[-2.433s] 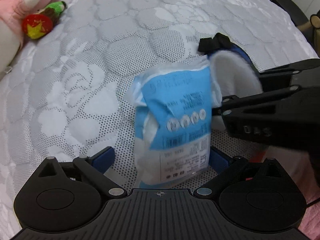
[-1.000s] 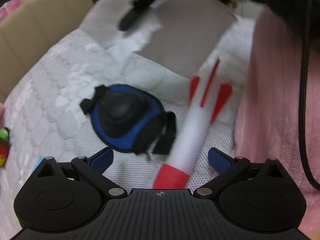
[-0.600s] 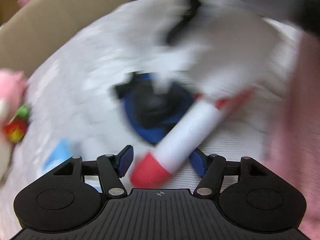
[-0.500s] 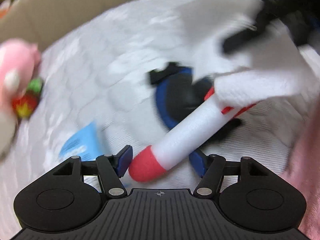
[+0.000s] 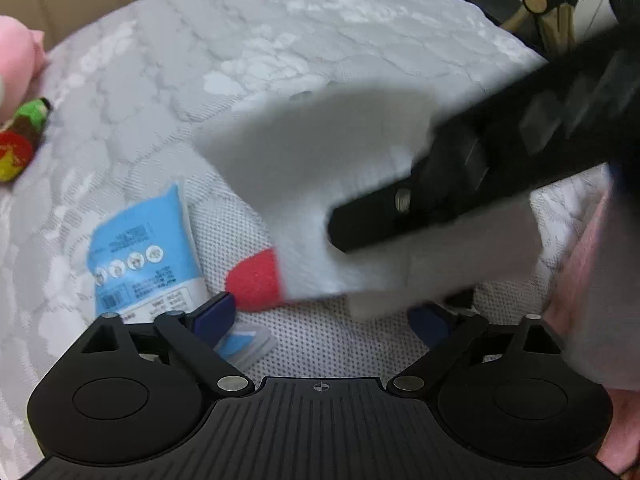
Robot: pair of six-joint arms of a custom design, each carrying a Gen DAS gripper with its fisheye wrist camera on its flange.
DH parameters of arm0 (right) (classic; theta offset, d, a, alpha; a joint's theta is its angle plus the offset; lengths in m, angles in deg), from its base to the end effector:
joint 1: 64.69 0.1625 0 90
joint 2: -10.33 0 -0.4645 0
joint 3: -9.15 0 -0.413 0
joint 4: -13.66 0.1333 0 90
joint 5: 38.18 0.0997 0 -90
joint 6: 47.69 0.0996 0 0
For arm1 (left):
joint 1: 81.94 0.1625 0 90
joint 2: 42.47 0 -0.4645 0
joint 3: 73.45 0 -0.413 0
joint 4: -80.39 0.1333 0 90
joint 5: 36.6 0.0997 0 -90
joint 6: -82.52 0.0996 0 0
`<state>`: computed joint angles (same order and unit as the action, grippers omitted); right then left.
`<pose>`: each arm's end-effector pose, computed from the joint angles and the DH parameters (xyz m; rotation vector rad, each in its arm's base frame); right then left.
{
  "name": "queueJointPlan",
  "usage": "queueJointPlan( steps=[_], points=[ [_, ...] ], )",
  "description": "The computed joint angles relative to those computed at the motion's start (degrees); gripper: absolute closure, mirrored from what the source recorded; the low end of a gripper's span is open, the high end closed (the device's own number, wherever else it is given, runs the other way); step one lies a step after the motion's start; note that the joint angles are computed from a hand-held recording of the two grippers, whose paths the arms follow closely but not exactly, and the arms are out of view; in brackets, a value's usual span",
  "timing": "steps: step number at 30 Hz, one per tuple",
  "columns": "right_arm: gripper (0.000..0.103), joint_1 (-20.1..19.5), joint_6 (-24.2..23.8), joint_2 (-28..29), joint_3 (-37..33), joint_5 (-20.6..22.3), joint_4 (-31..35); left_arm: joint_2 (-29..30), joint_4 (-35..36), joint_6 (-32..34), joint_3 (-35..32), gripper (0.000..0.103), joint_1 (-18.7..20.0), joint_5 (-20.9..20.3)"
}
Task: Clean container
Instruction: 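Wipe the black-and-blue knee pad with the right gripper's white wipe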
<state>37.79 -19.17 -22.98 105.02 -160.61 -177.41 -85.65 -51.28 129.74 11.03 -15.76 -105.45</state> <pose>0.2312 -0.6749 0.0473 -0.6303 -2.5620 1.1262 -0.1478 -0.7538 0.1155 1.6122 2.2614 0.0964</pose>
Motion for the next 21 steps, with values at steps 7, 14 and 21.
queueJointPlan(
  steps=[7, 14, 21],
  points=[
    [0.090, 2.3, 3.8, -1.2, 3.0, -11.9, 0.5, -0.2, 1.3, 0.3, 0.2, 0.004, 0.0, -0.7],
    [0.087, 2.2, 9.2, -4.2, 7.4, -16.0, -1.7, 1.3, 2.0, -0.6, -1.9, 0.003, 0.2, -1.6],
    [0.087, 3.0, 4.1, -4.5, 6.2, -23.1, -3.9, 0.4, -0.8, -2.5, -3.3, 0.003, 1.6, -12.1]
  ],
)
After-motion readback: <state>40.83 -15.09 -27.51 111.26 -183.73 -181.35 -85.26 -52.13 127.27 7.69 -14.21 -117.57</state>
